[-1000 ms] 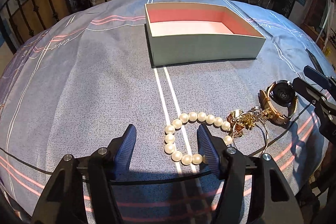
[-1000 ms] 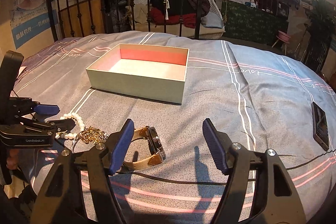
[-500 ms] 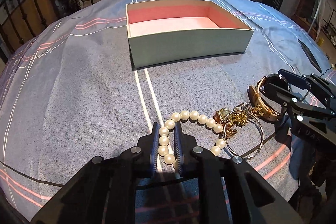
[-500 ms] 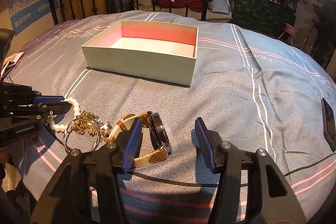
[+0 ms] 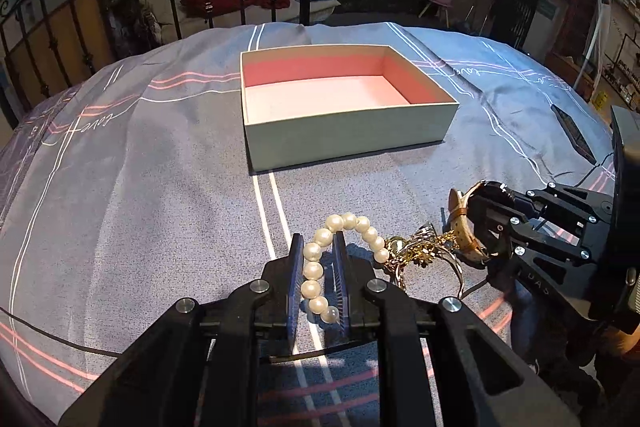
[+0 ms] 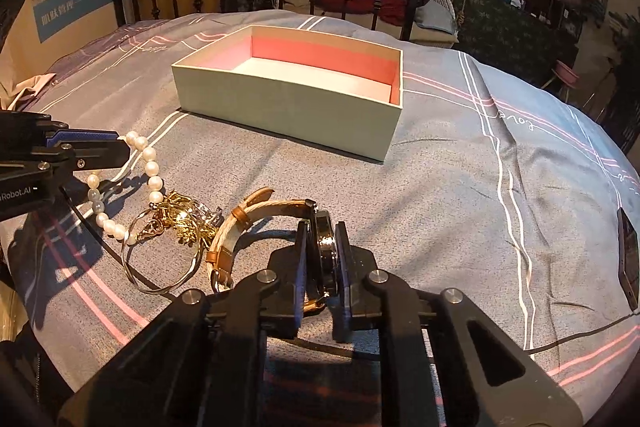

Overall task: Organize jewelry
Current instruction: 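Grasp the white pearl bracelet with the left tool while the right tool grasps the rose-gold watch, then carry the pearl bracelet into the box with the left tool while the right tool drops the watch there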

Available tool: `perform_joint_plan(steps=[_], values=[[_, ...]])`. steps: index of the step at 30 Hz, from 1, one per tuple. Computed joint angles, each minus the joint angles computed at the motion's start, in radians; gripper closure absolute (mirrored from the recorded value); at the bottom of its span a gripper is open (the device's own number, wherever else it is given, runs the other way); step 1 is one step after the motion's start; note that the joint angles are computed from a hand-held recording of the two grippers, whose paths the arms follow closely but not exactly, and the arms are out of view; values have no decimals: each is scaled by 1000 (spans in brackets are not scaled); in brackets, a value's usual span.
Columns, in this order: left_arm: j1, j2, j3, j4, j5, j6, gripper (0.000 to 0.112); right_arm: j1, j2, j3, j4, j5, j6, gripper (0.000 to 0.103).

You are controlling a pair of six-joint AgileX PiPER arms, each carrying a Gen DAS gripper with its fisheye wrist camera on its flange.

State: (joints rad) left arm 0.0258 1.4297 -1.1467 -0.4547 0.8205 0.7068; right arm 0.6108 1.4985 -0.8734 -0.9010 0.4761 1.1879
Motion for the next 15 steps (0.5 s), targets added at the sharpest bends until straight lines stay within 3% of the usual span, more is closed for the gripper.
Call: perform_joint_plan(steps=[4,5,15], values=[[-1,-29,-16,-17,2,14,99,8,-17,6,-45,2,44,91],[-1,-33,-26,-21,7,15,103,10,-20,8,-59,3,60,91],[-19,-56,-80,-41,15,16,103,27,-50,-13,-108,39,84,91]])
